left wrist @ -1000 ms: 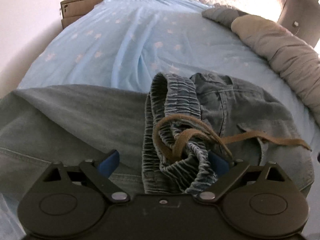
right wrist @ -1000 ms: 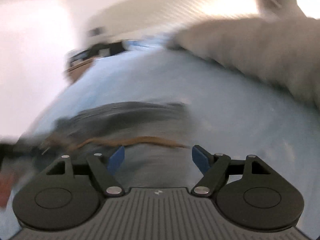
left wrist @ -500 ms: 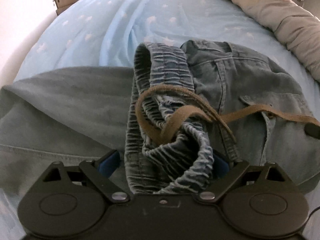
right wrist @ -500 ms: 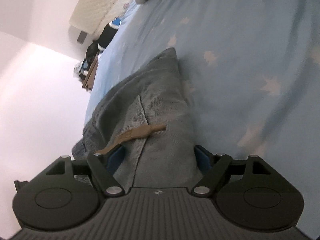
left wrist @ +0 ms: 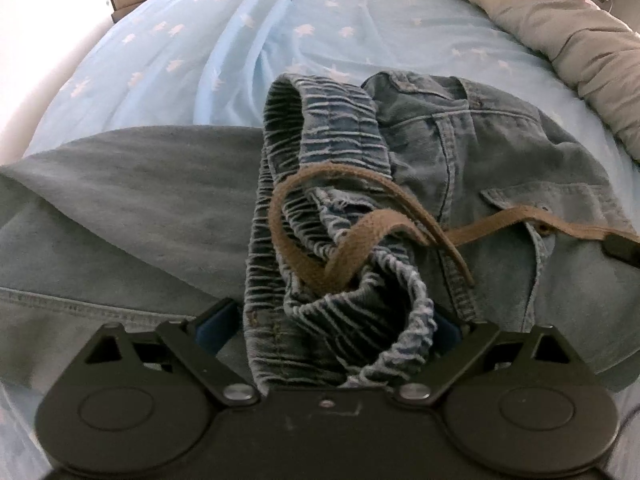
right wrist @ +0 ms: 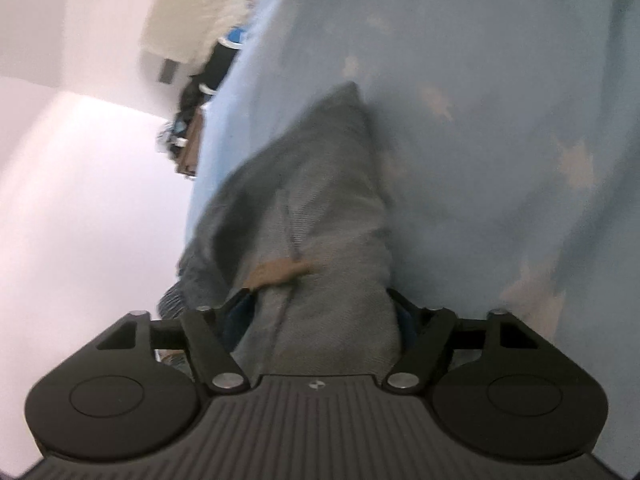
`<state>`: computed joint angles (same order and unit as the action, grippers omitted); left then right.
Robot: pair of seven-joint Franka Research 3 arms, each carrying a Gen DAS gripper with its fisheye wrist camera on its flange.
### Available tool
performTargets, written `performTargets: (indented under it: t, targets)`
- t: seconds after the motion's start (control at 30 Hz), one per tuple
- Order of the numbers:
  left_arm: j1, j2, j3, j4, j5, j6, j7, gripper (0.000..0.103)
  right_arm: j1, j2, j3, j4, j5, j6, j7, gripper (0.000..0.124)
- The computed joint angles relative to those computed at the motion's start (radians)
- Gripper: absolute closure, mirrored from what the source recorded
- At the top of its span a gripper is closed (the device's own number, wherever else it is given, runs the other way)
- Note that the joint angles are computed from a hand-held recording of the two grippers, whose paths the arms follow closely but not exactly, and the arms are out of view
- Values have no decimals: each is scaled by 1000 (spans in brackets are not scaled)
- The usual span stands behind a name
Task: Fold clothes
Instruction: 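Grasp the folded grey denim pants bundle with the right tool, then lift the pants bundle with the right tool while the left tool grasps it too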
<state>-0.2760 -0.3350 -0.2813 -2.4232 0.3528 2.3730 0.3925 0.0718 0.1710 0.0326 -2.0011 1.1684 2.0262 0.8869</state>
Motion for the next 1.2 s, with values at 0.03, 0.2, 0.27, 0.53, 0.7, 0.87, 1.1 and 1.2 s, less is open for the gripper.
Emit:
performTargets:
  t: [0.03, 0.2, 0.27, 0.53, 0.7, 0.87, 1.1, 1.2]
  targets:
    - [0, -5, 1, -5, -2, 4, 0, 6, 6, -7, 2, -3, -9, 18, 10, 58]
    - [4, -86, 1, -61, 1, 46, -29, 14, 48, -111, 5, -69, -81, 150, -39, 82]
    - [31, -161, -32, -106, 70, 84, -88, 17, 61, -153, 2, -98, -80, 181, -81, 85]
    - [63, -313, -39, -199, 108, -86, -203, 18, 110, -257, -20, -182, 0, 266, -199, 88]
    - [41, -262, 22, -243, 39, -61, -139, 19, 131, -290, -30, -205, 39, 283, -222, 88]
    - [58, -276, 19, -252, 29, -86, -143, 17, 149, -324, -35, -213, 55, 275, -239, 89]
    - [29, -382, -2, -133, 19, -289, -111, 21, 174, -326, -25, -153, -45, 261, -190, 89]
    - [10, -441, 20, -115, 4, -286, -76, 21, 193, -354, -9, -144, -91, 273, -163, 89]
